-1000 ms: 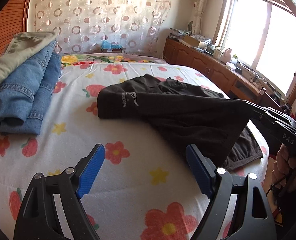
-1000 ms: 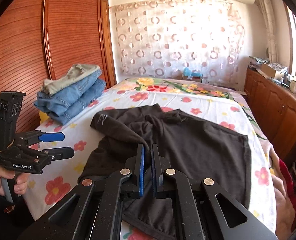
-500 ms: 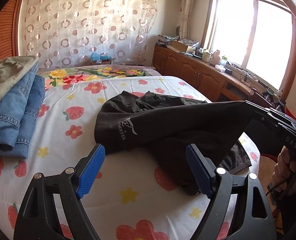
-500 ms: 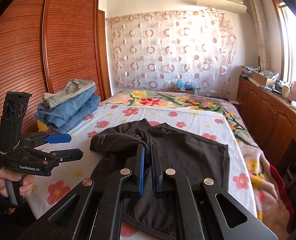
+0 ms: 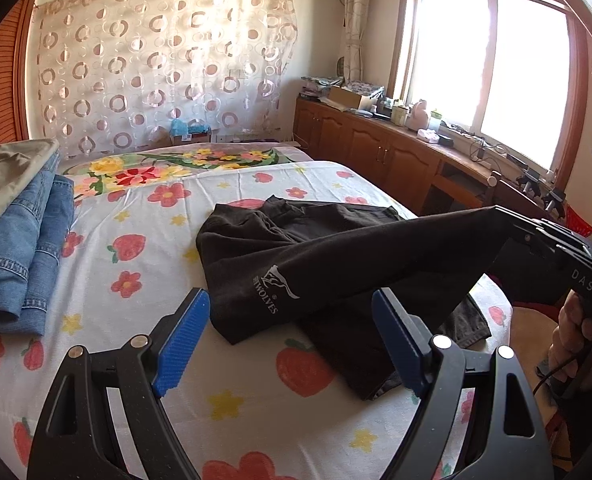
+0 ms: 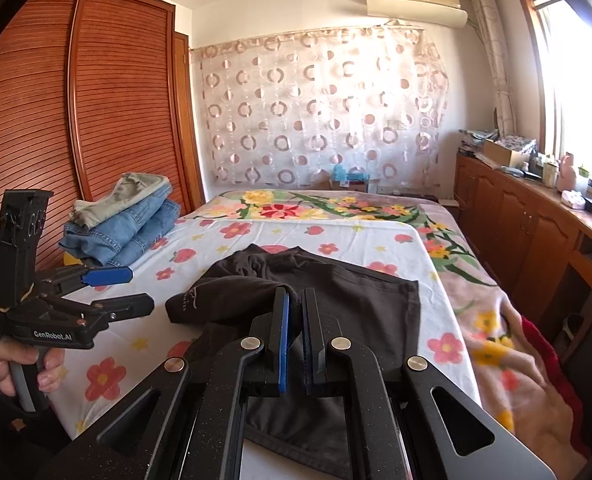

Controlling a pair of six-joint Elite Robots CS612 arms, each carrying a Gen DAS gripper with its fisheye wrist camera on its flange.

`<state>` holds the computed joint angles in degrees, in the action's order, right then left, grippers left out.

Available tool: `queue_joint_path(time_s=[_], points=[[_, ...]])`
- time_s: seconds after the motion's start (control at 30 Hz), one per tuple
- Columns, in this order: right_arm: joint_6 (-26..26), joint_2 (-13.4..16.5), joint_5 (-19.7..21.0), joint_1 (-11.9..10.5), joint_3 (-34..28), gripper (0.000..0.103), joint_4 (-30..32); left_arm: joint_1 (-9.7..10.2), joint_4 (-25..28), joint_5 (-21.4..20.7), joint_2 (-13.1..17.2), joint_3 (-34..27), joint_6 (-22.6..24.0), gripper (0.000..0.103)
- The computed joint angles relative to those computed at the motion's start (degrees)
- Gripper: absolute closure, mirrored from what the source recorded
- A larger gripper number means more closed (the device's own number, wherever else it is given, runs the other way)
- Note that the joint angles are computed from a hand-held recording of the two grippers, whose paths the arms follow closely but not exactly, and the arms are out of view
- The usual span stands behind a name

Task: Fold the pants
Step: 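Lift the leg hem with the right tool and fold it over the shorts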

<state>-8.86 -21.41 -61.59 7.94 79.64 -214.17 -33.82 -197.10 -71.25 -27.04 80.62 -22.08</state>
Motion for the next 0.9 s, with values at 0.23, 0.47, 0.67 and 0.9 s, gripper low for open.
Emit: queue_joint_path(time_s=[0.23, 0.47, 0.67, 0.9], points=[[1.29, -0.24, -1.03, 0.07, 0.88, 0.097, -0.57, -0.49, 1.13, -0.78, 0.30, -0.85, 0.93, 0.019], [2.14, -0.56, -2.60, -0.01, 1.87, 0.097, 0.62, -0.91, 3.98, -1.92, 0.99, -2.48, 1.91, 0.019], [2.58, -0.93, -3.83, -0.13, 2.83, 0.097, 2.24, -1.15, 5.82, -2.37, 1.37, -3.36, 2.46, 0.019], [2.60, -1.67, -4.59, -0.03, 3.61, 0.097, 6.30, -1.29, 8.22, -3.05, 1.90, -4.26, 2.86, 0.019]])
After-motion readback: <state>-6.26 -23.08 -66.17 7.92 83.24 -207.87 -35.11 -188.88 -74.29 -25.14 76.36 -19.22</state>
